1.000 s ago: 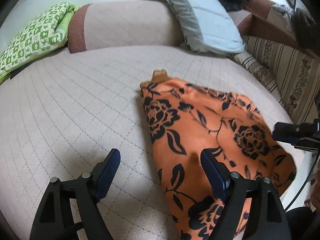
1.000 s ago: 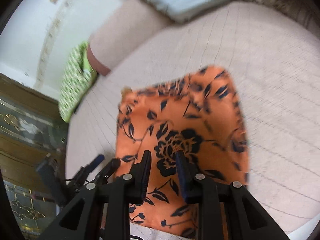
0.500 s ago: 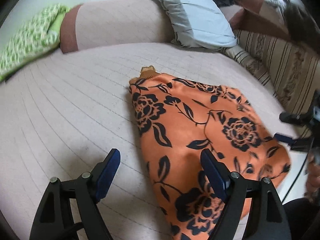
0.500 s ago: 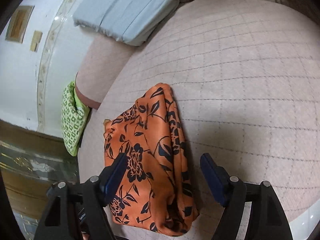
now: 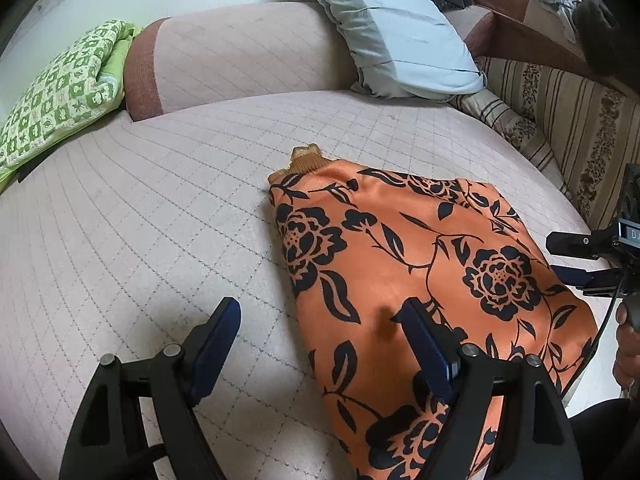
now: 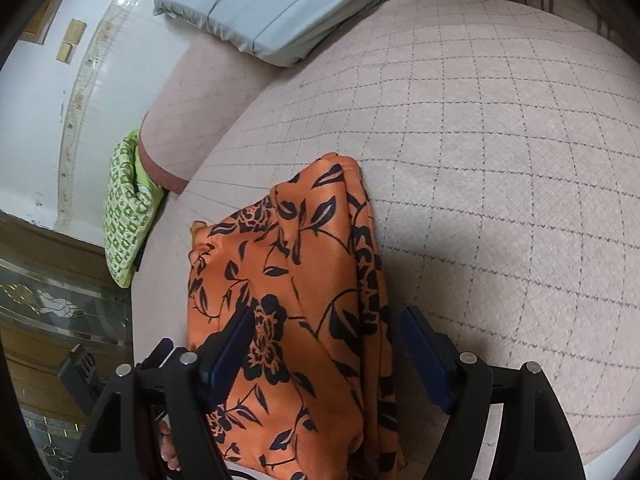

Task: Fold small clothes
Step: 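Release the blouse edge from the right tool and lay it flat, then grasp the blouse side with the right tool while the left tool grips beside it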

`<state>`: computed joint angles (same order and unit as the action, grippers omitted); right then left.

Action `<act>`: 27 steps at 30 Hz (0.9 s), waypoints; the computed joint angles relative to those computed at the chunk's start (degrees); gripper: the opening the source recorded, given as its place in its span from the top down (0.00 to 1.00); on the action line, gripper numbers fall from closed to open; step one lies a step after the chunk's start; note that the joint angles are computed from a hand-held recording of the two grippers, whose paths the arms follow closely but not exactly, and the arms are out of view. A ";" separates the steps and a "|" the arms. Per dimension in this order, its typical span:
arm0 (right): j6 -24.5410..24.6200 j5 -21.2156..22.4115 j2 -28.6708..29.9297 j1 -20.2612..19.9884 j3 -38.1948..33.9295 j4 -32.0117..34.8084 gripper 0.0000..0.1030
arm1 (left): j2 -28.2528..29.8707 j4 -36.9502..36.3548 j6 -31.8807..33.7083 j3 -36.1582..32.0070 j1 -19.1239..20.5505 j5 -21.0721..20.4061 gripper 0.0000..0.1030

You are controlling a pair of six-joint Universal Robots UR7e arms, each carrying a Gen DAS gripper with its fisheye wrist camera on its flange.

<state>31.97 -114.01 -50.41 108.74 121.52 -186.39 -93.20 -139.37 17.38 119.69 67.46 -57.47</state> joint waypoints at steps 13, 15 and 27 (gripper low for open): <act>-1.10 0.32 -0.43 -0.61 0.25 0.88 0.24 | 1.32 0.43 -0.42 -0.02 0.07 -0.39 0.20; -1.37 0.51 -0.40 -0.59 0.16 1.07 0.24 | 1.39 0.99 -0.85 -0.25 0.22 -0.92 0.20; -1.51 0.98 0.33 -0.92 -0.56 2.83 0.24 | 1.92 1.75 -1.38 -0.35 0.29 -1.38 0.20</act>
